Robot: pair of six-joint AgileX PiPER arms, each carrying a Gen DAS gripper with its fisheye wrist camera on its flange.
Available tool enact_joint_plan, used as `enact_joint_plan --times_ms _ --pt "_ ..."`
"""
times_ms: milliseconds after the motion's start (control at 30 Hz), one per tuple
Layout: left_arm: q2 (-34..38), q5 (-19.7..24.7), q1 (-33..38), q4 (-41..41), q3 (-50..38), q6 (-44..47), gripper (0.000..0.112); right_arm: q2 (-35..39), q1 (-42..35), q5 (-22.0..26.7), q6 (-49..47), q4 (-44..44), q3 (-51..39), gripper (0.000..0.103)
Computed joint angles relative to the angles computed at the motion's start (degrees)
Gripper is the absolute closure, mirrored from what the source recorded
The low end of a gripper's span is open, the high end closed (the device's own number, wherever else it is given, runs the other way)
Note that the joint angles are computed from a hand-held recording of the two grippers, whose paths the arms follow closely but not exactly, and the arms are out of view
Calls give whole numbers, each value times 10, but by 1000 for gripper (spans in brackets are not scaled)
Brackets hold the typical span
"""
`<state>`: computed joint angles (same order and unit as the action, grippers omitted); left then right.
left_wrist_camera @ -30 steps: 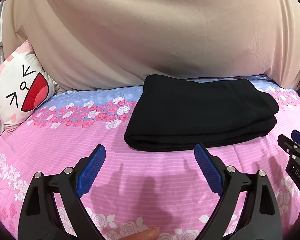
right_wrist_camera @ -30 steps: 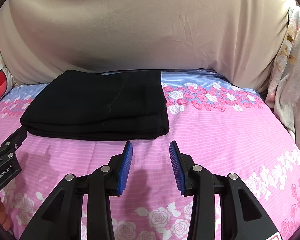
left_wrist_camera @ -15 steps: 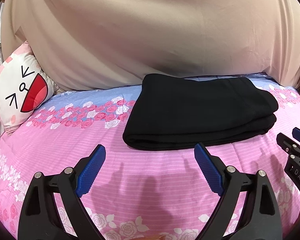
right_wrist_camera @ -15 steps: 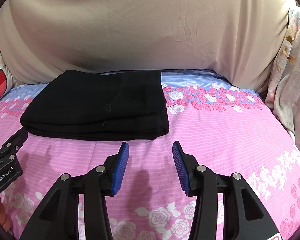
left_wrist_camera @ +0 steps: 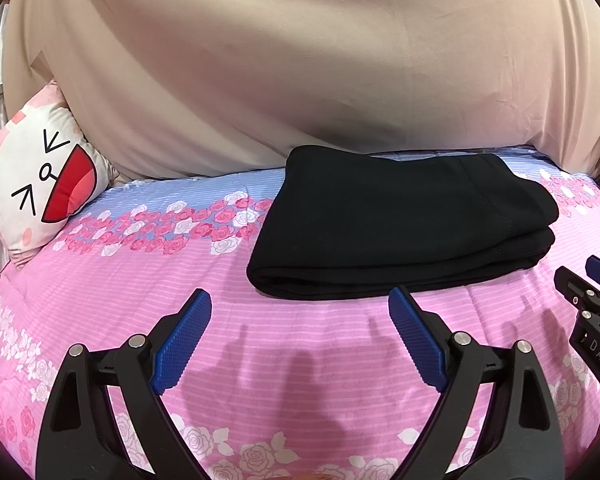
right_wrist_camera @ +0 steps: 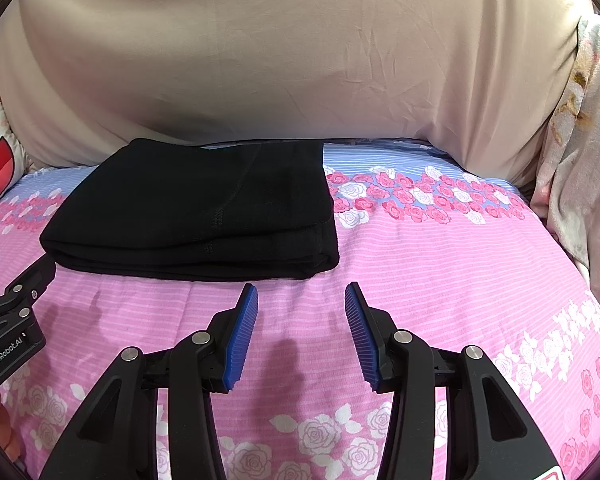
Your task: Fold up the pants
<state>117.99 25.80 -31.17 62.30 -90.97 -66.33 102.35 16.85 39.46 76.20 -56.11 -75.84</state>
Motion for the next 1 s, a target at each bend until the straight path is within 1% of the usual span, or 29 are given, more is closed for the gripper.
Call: enact_joint_plan --times_ms 333,467,533,633,733,867,900,1000 --pt "-1 -3 0 2 2 0 24 -1 -1 -2 -2 1 1 58" --pt "0 4 -2 9 2 -8 24 0 -1 -1 -2 1 0 58" --pt "-3 -3 2 8 6 -11 24 0 -1 -2 -2 1 1 58" --pt "-4 -2 1 13 7 -15 25 -1 -2 -2 -3 1 2 58" --pt "-6 0 -4 44 15 -37 25 0 -2 -2 -4 2 1 58" --pt "-2 13 -12 56 11 -35 25 -2 -4 -5 -5 1 4 58" --pt "-4 8 -12 59 14 -36 25 -2 -4 -6 -5 1 5 57" --pt "-2 5 -8 36 7 -15 25 -3 -6 -10 -6 0 7 56"
